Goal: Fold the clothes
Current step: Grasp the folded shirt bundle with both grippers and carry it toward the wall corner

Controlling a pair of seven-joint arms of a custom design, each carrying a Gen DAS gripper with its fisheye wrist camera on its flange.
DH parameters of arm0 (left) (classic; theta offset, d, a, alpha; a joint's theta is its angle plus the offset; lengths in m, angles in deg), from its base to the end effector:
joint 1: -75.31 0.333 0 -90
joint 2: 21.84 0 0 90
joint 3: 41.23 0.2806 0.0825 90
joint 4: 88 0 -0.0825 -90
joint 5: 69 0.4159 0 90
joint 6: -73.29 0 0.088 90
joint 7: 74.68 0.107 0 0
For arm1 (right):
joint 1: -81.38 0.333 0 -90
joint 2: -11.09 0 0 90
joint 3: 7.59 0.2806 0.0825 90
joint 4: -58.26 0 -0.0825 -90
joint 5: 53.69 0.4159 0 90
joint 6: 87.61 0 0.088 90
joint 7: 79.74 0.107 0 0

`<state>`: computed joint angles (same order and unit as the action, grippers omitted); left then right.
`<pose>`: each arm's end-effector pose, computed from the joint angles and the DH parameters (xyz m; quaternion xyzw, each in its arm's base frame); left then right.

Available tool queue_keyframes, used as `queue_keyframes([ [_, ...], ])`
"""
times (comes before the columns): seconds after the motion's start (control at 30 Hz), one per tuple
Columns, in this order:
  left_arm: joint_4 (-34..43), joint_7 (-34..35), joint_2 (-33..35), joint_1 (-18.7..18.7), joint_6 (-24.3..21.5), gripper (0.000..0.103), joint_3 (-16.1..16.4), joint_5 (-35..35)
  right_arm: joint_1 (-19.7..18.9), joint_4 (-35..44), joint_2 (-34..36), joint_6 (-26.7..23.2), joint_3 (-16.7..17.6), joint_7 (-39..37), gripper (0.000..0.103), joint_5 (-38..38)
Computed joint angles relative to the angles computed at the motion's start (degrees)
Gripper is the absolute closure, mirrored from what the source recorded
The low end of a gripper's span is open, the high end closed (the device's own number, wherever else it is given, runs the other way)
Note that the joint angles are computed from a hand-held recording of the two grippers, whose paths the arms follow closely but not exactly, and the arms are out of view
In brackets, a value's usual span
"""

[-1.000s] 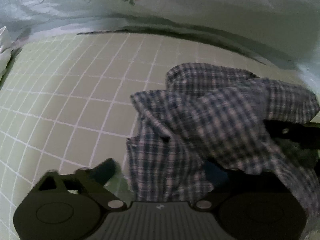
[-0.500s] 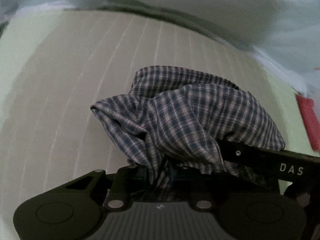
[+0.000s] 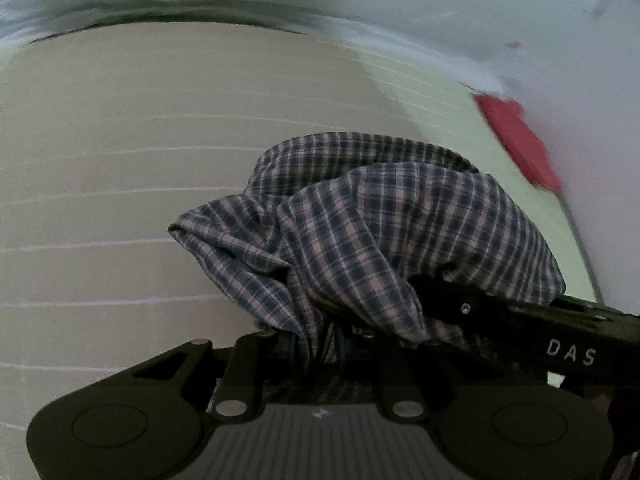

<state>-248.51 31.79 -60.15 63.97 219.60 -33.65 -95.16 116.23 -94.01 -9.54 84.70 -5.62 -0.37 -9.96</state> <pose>0.4094 -0.0279 0.3872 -0.6676 0.6900 -0.2787 0.0229 0.4043 0.2390 0.3716 -0.6927 0.6214 -0.0278 0.3650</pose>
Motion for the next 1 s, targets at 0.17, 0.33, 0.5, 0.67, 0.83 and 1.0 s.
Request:
queue_keyframes([
  [0.17, -0.64, 1.26, -0.95, -4.52, -0.66, 0.085, -1.24, -2.44, -6.49, -9.49, -10.40, 0.28, 5.07, 10.24, 0.059, -7.26],
  [0.33, 0.09, -3.54, 0.59, -8.16, 2.42, 0.085, -6.35, -1.64, -5.82, -16.50, -18.33, 0.11, -0.89, 10.44, 0.059, -9.68],
  [0.5, 3.77, -17.87, 6.26, -9.79, 9.46, 0.085, -14.07, 2.66, -0.77, -16.64, -21.17, -0.86, -18.90, -5.74, 0.059, -8.90],
  [0.67, 12.06, -38.51, 16.18, -7.95, 15.46, 0.085, -23.44, 10.03, -3.10, -11.19, -22.09, -11.14, -33.01, -25.01, 0.059, -9.63],
  [0.83, 25.71, -52.99, 29.37, -4.90, 16.84, 0.085, -29.21, 24.22, -4.28, -0.46, -15.83, -22.00, -42.92, -36.93, 0.058, -8.27],
  [1.0, 44.36, -60.07, 46.06, -6.92, 16.66, 0.085, -27.89, 34.09, 1.07, 14.57, -3.80, -29.87, -53.29, -49.00, 0.058, -0.44],
])
